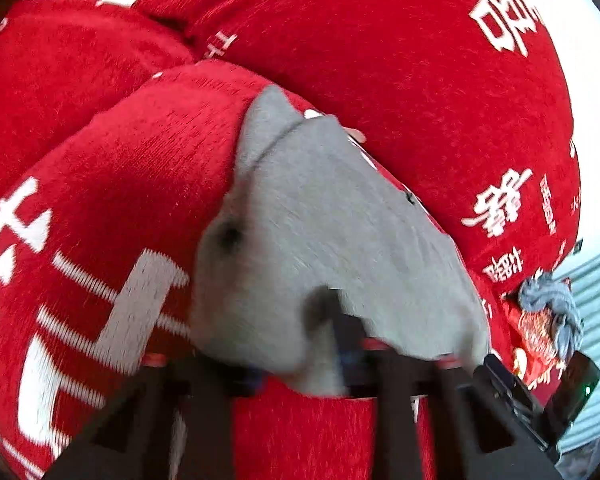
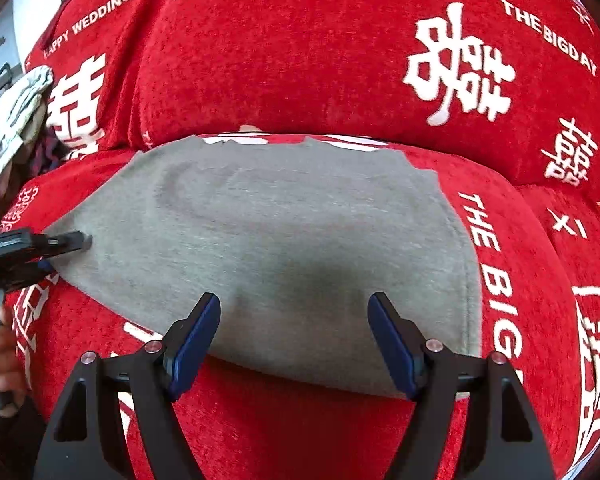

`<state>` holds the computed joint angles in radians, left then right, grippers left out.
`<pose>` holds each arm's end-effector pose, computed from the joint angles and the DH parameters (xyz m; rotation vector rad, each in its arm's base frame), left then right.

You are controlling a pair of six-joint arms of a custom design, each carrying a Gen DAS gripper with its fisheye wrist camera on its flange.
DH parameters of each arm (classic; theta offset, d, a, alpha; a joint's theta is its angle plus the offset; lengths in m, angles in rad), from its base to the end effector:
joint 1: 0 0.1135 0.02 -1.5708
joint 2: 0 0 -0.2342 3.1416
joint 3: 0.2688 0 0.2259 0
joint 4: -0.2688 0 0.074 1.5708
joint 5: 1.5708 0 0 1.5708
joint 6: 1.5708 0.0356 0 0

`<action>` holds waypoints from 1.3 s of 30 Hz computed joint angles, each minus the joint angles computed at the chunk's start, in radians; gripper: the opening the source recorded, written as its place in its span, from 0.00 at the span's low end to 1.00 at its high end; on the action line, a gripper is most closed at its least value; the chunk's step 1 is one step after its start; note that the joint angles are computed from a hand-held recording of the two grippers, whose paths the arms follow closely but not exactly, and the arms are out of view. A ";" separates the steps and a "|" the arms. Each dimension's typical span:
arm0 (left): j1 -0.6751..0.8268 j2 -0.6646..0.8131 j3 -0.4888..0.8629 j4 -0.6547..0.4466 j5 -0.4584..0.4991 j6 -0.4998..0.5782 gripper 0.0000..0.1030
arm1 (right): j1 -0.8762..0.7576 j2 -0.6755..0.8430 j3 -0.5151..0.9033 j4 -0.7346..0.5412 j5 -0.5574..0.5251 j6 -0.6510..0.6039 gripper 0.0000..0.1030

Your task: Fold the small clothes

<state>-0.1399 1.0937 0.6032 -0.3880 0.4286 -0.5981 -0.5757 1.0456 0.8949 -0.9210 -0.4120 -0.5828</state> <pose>0.1967 -0.0426 0.1900 -0.3796 2.4986 -0.8392 0.1570 -0.0849 0.2491 -0.1422 2.5039 0.0886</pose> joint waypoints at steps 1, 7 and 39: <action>0.017 0.000 -0.016 0.025 0.023 -0.001 0.15 | 0.021 0.008 0.009 0.000 0.009 0.012 0.76; 0.025 -0.026 -0.053 0.095 0.029 0.022 0.10 | 0.249 0.178 0.167 0.029 0.068 0.212 0.77; -0.254 -0.040 0.064 -0.063 -0.407 0.015 0.10 | 0.892 1.250 1.200 -0.175 0.291 0.601 0.24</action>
<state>-0.3935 1.0536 0.6675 -0.4509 0.0220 -0.5831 0.3160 2.2956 2.0951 -1.0962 -0.1212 0.0183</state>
